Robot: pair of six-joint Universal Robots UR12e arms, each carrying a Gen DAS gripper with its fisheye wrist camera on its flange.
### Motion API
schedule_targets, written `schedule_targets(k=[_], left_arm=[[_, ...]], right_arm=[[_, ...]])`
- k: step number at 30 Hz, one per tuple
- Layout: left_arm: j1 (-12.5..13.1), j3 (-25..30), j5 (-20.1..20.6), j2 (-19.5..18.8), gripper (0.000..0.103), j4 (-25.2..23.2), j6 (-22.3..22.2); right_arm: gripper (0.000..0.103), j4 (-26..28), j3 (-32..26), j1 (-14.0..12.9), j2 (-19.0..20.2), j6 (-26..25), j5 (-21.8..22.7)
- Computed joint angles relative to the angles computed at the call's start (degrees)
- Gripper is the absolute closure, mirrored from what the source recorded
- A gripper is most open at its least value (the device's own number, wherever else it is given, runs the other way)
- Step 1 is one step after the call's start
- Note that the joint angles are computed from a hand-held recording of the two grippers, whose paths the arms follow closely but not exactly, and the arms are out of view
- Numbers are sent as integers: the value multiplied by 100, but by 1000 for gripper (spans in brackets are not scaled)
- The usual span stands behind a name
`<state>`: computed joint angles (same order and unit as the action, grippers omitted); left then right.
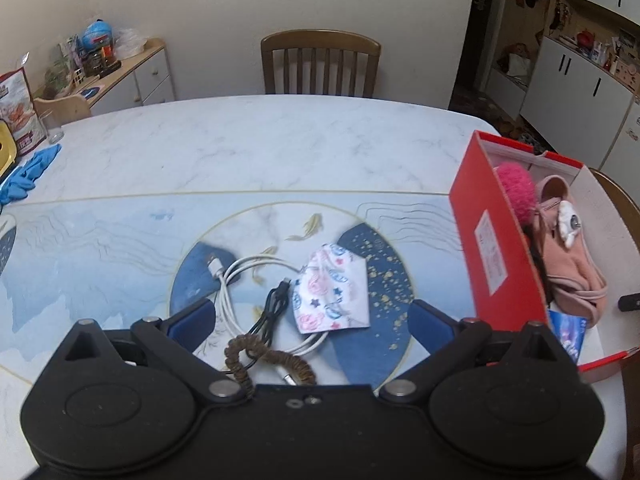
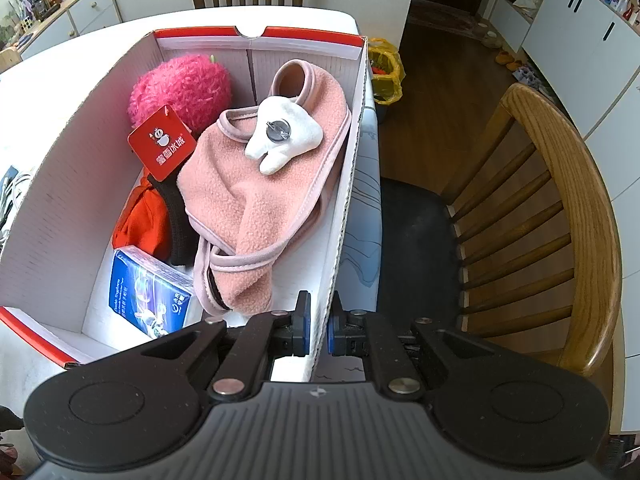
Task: Organize objects
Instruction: 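Move the left gripper back to the white printed face mask, then grasp the face mask with the left gripper and lift it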
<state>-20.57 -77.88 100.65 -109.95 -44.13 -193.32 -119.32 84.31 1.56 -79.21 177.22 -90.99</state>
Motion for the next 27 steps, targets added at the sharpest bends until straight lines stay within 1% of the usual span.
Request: schedule_targets(k=[6,12,17,18,19,20,22,23,25,26,27], left_arm=[[-19,107,-13,-190,1,64,166],[17,345,-165,-458,4,-130,75],[54,600,-40,-702,14,-323,-28],[64,649,-41,-745,18,-374,-34],[70,696,-28,-784,24,-431,-38],[72,737,2,-816,27,-488,-54],[84,780,-12,-850,39,-548,-82],[85,774,-35,-852,42,-530,-93],[86,755,-94,-846,54,-493,-61],[86,757,-115,-849,57,-493,-33],[85,767,-134,-853,65,-519,-4]], right_arm=[[96,46,-31,27,18,-20,-75],[96,63,-47,39,29,-8,-100],[96,65,-48,39,31,-8,-100],[96,66,-49,41,33,-6,-99],[96,68,-51,41,34,-5,-100],[96,68,-51,41,34,-5,-100],[96,68,-51,41,34,-5,-100],[96,68,-51,41,32,-11,-106],[95,65,-51,41,34,-5,-101],[95,69,-53,41,34,1,-100],[95,65,-49,41,32,3,-99]])
